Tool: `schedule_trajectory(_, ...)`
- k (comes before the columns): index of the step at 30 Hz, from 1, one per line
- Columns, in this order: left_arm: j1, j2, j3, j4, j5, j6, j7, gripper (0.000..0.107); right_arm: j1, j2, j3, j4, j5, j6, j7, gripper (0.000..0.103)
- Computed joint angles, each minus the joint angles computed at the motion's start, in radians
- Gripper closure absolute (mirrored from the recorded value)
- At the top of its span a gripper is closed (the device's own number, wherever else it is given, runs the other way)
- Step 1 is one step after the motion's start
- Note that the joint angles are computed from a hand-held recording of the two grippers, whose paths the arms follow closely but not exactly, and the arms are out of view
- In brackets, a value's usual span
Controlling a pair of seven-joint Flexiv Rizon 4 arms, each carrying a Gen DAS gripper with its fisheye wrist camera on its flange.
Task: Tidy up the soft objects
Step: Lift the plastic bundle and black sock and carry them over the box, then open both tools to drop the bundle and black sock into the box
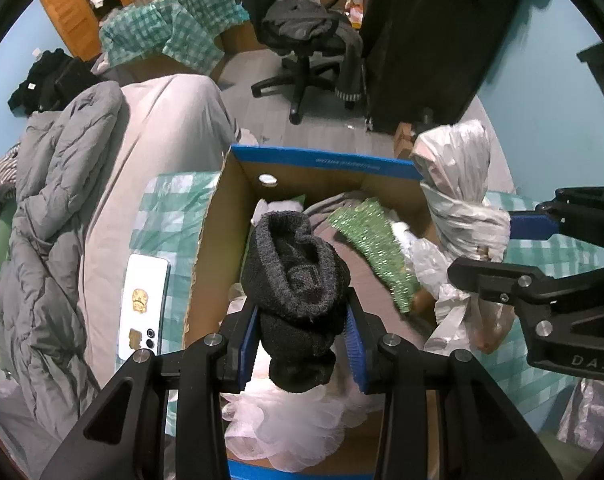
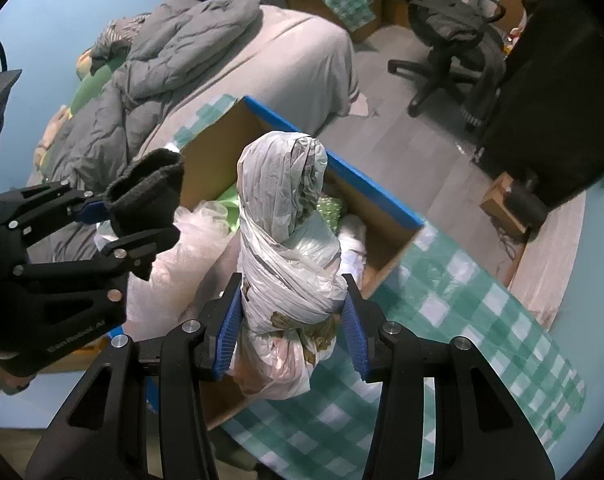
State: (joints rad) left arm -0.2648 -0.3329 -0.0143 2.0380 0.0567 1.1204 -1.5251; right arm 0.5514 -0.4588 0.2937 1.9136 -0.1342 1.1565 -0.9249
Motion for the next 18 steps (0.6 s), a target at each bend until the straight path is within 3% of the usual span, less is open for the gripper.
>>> schedule_trajectory(5, 0.003, -0.018, 0.003, -0.01, -0.006, -0.02, -0.007, 0.065, -0.01, -0.034, 0.013, -0.036, 0.026, -0.006, -0.016, 0.052)
schedule_trajectory(11, -0.004, -0.004, 0.017, -0.001, 0.026, -0.001, -0.025, 0.046, 0.03, -0.031, -0.03, -0.036, -0.025, -0.006, 0.032, 0.041)
schedule_trajectory(18, -0.01, 0.037, 0.026, 0.013, 0.072, 0.009, -0.053, 0.038, 0.032, 0.005, -0.045, -0.004, -0.06, 0.004, 0.089, 0.041)
